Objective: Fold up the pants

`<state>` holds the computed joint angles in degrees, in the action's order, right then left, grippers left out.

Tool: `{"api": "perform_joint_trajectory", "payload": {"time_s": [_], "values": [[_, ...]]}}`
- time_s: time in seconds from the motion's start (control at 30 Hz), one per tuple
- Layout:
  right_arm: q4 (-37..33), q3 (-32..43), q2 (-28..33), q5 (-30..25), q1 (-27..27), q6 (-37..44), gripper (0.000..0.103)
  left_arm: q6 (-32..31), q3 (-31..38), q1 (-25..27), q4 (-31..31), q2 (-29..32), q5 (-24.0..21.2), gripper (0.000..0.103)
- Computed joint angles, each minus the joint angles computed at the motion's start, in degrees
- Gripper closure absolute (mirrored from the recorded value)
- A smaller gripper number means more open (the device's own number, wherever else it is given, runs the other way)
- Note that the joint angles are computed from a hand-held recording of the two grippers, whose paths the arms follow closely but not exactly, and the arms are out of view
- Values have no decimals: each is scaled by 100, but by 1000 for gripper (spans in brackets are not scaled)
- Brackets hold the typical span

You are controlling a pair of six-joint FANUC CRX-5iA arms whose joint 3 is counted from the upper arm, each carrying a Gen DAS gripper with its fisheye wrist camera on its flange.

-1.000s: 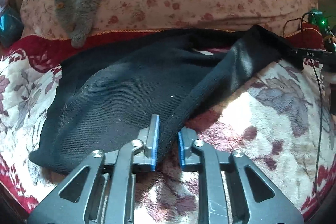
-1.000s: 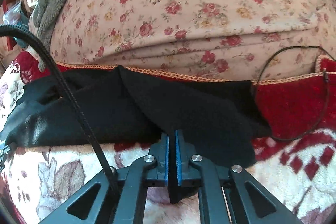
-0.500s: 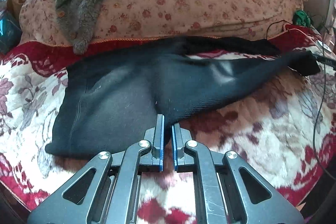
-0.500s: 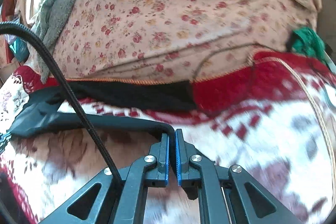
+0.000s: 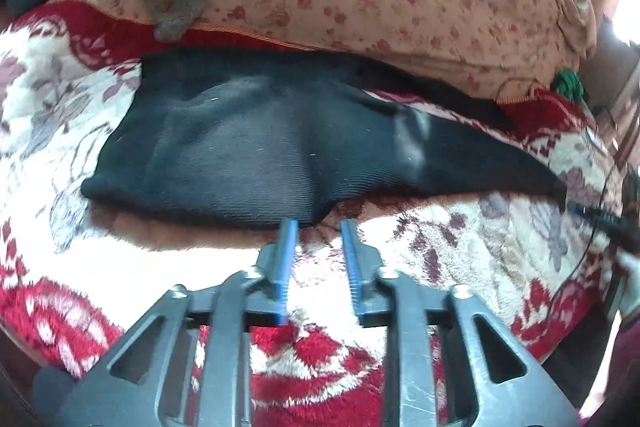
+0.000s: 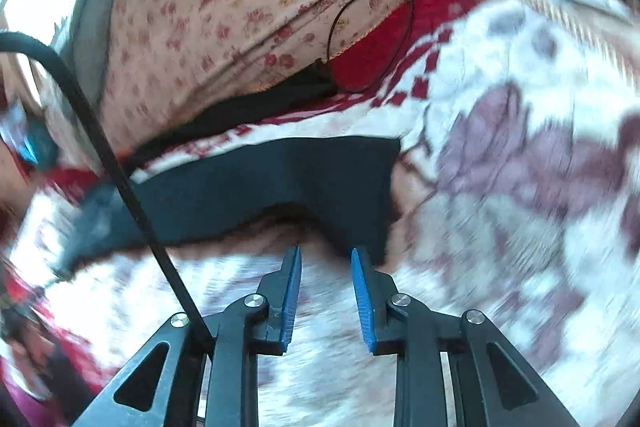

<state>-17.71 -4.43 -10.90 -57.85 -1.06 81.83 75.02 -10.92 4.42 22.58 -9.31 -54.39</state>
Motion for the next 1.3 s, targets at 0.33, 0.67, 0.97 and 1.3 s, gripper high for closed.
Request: {"api": "perform_joint_trajectory", "payload": {"time_s": [0.33,0.67,0.97,1.3], "values": [[-2084,128,71,-195,-691,-217,62,1108,-127,248,-179,-199,49,62],[-2751,20,223,271,-999,-684,56,2190,13,284,-477,127,136,62],[-3028,37,437,892,-1068,-751,66,2724,420,94,-704,594,387,52],[-2373,-51,317,1408,-662,-421,97,2391,521,248,-434,730,408,93]]}}
